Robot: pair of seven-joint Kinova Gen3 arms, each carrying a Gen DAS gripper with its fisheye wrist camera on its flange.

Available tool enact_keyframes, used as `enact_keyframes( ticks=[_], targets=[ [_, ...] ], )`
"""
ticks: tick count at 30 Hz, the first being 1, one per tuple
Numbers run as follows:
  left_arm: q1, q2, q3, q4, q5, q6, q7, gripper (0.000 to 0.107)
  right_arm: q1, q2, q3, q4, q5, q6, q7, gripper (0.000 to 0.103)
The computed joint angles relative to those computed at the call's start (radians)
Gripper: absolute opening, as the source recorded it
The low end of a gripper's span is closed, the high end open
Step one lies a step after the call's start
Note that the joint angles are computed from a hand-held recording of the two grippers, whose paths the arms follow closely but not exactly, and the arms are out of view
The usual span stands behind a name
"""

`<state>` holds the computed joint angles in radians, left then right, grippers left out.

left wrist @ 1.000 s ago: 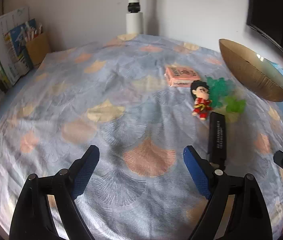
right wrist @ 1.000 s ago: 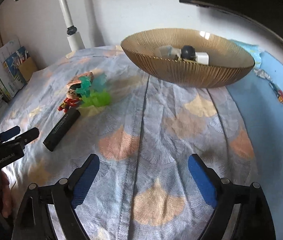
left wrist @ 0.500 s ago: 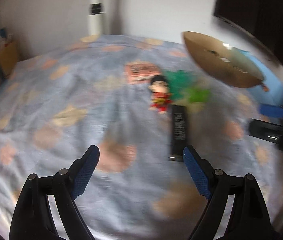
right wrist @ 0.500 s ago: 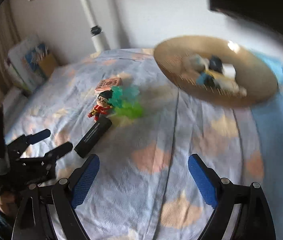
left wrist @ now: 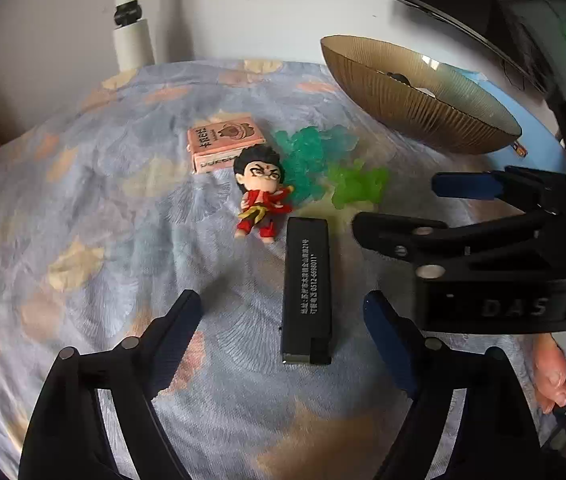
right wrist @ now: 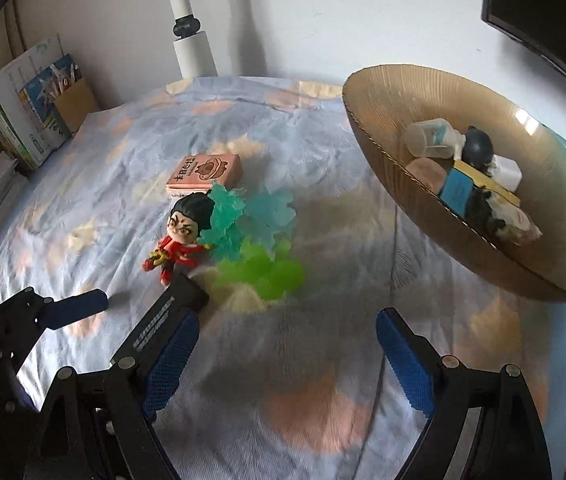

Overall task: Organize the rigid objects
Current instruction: 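Grasp black box with left tool while right tool grasps green toy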

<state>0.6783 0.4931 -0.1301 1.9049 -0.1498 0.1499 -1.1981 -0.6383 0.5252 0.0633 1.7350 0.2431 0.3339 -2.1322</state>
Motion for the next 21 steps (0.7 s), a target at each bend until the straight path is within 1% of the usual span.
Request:
enact_keyframes(
  ticks=[1,3,5,6,8,9,10,11,12,13,14,16,17,18,19,21],
  targets=[
    [0.016,0.003,-0.014,-0.003,-0.005,0.003,0.003,0.077,0.005,0.006,-0.006,-0.007,-0.001,0.002,0.005,0.089],
    [0.040,0.005,-0.035,-0.003,-0.016,-0.002,0.005,0.076,-0.004,0.022,0.004,-0.025,0.006,0.013,0.004,0.089],
    [0.065,0.011,-0.058,-0.010,-0.027,0.003,0.009,0.071,-0.009,0.036,0.007,-0.042,0.012,0.022,0.004,0.089],
    [0.066,0.011,-0.058,-0.008,-0.030,-0.003,0.010,0.070,-0.008,0.041,0.006,-0.046,0.015,0.020,0.007,0.089],
    [0.052,0.011,-0.044,-0.012,-0.025,-0.003,0.008,0.064,-0.011,0.045,0.011,-0.043,0.022,0.002,0.010,0.084],
    [0.047,0.011,-0.041,-0.013,-0.021,-0.005,0.009,0.063,-0.014,0.047,0.013,-0.039,0.026,-0.012,0.013,0.075],
    [0.047,0.012,-0.042,-0.014,-0.018,-0.008,0.011,0.059,-0.009,0.046,0.009,-0.033,0.026,-0.023,0.022,0.069],
    [0.057,0.014,-0.055,-0.015,-0.018,-0.012,0.017,0.055,0.003,0.047,-0.004,-0.032,0.022,-0.032,0.040,0.068],
    [0.082,0.017,-0.082,-0.015,-0.019,-0.015,0.026,0.048,-0.003,0.052,0.001,-0.037,0.022,-0.032,0.044,0.066],
    [0.096,0.020,-0.098,-0.014,-0.027,-0.020,0.036,0.040,-0.017,0.055,0.017,-0.039,0.026,-0.032,0.043,0.061],
    [0.094,0.017,-0.095,-0.008,-0.023,-0.030,0.028,0.032,-0.024,0.057,0.024,-0.041,0.029,-0.032,0.045,0.057],
    [0.101,0.013,-0.101,0.000,-0.021,-0.038,0.025,0.021,-0.034,0.057,0.032,-0.041,0.034,-0.035,0.053,0.045],
    [0.115,0.013,-0.116,0.002,-0.019,-0.037,0.027,0.021,-0.040,0.056,0.037,-0.038,0.036,-0.038,0.054,0.041],
    [0.126,0.011,-0.129,0.006,-0.017,-0.036,0.030,0.021,-0.041,0.052,0.036,-0.031,0.036,-0.047,0.056,0.034],
    [0.132,0.008,-0.135,0.013,-0.015,-0.037,0.034,0.021,-0.039,0.046,0.034,-0.022,0.033,-0.056,0.060,0.030],
    [0.155,0.000,-0.162,0.029,-0.010,-0.042,0.046,0.021,-0.028,0.031,0.022,-0.001,0.022,-0.071,0.071,0.027]
  ],
)
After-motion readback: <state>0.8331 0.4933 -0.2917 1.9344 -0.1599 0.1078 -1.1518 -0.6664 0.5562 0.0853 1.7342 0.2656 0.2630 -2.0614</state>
